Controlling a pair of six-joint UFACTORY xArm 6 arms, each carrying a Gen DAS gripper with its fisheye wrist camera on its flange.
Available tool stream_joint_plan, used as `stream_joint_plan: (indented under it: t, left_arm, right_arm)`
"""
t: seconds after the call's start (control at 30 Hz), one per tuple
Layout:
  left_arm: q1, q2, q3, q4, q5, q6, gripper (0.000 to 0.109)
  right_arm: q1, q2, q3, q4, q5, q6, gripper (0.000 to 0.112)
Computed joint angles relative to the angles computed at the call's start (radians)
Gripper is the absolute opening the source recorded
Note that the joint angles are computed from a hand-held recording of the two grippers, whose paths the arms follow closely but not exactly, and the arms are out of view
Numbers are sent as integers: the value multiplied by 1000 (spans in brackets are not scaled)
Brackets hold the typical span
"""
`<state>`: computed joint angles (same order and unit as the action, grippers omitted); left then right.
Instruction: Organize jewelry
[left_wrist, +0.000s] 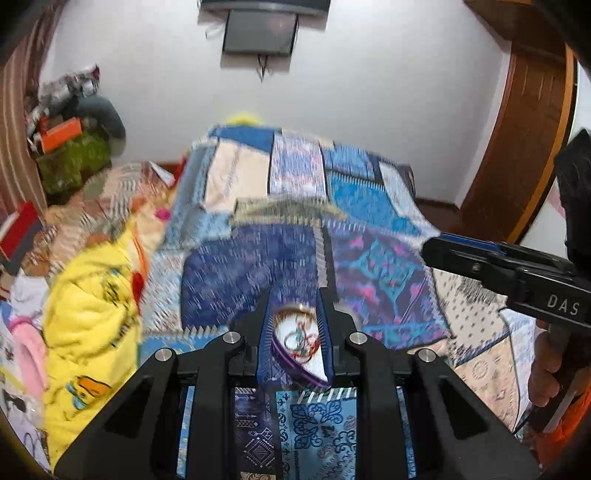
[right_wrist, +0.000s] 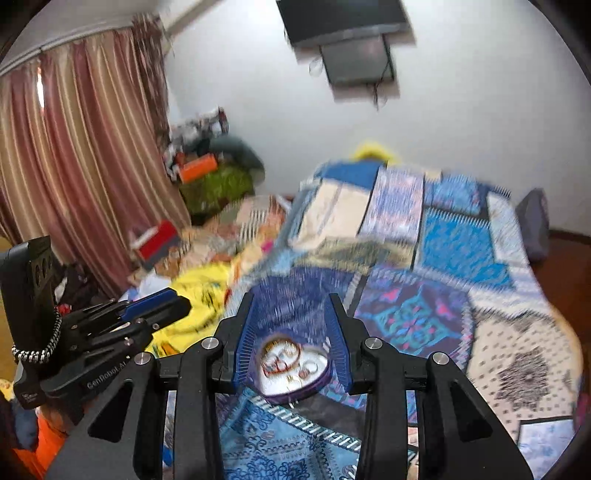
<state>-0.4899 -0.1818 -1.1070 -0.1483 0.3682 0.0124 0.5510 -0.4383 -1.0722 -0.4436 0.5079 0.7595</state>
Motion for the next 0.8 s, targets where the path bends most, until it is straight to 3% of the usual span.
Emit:
stream_joint_plan:
  t: [0.1,0.2,0.4,0.5,0.67,0.8]
  left_arm:
    - [-9,-82,33,127,-52,-106,22]
    - [-19,-172,71,231,-106,-203,30]
    - [-32,-337,140,519,-184,-458,39]
    - [-27,-409,169,704,-205,-632,50]
    - [-13,-495,213,809,-219,-781,83]
    - [8,-533,236,913,-237,-902,102]
  right_arm:
    - [47,-76,3,-201,23,157,34]
    - [115,-131,-4,-396,72,306,34]
    - [339,-179,-44,-743,286,518,34]
    - [423,-179,-50,-839,392,566,49]
    - [507,-166,-43,-935,535,658,84]
    - [568,-151,-48,-985,657,703,98]
